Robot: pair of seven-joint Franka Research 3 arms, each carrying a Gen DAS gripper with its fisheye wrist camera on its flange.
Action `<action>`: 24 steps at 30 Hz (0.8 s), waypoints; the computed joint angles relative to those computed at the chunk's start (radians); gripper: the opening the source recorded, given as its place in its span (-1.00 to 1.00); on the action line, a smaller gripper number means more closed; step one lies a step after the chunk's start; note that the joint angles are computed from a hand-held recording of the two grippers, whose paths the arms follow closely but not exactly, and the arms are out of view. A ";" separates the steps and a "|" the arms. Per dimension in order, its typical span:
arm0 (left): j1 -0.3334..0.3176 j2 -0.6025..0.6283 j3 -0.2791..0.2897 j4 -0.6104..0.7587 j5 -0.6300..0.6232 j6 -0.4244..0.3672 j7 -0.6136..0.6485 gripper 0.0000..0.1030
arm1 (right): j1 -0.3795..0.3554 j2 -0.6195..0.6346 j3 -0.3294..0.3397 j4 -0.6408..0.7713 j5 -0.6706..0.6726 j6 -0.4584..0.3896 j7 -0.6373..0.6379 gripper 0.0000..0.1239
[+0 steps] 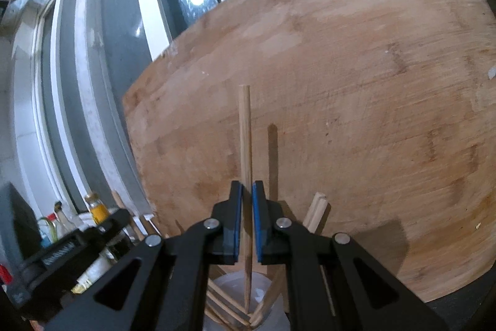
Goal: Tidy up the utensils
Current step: 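Lift both chopsticks up over the clear cup, then lower both chopsticks into the cup and open both grippers to release them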
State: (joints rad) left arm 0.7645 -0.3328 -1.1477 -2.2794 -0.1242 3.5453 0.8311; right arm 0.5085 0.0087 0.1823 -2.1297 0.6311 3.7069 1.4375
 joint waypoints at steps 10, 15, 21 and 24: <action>0.102 -0.077 -0.079 0.005 -0.023 -0.036 -0.033 -0.88 | 0.036 0.038 0.010 0.066 0.163 -0.010 -0.201 -0.90; 0.134 -0.129 -0.093 0.009 0.034 -0.049 -0.082 -0.88 | 0.048 0.043 0.010 0.075 0.180 -0.020 -0.260 -0.90; 0.163 -0.199 -0.095 0.016 0.090 -0.103 -0.155 -0.88 | 0.071 0.064 0.002 0.128 0.308 -0.086 -0.403 -0.90; 0.154 -0.204 -0.078 0.012 0.133 -0.107 -0.184 -0.88 | 0.089 0.076 -0.002 0.155 0.370 -0.089 -0.489 -0.90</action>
State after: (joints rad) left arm 0.9181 -0.5369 -1.2255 -2.2674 0.0086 3.4387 0.6471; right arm 0.5973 0.0845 0.1806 -1.9742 1.0007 3.6182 0.9489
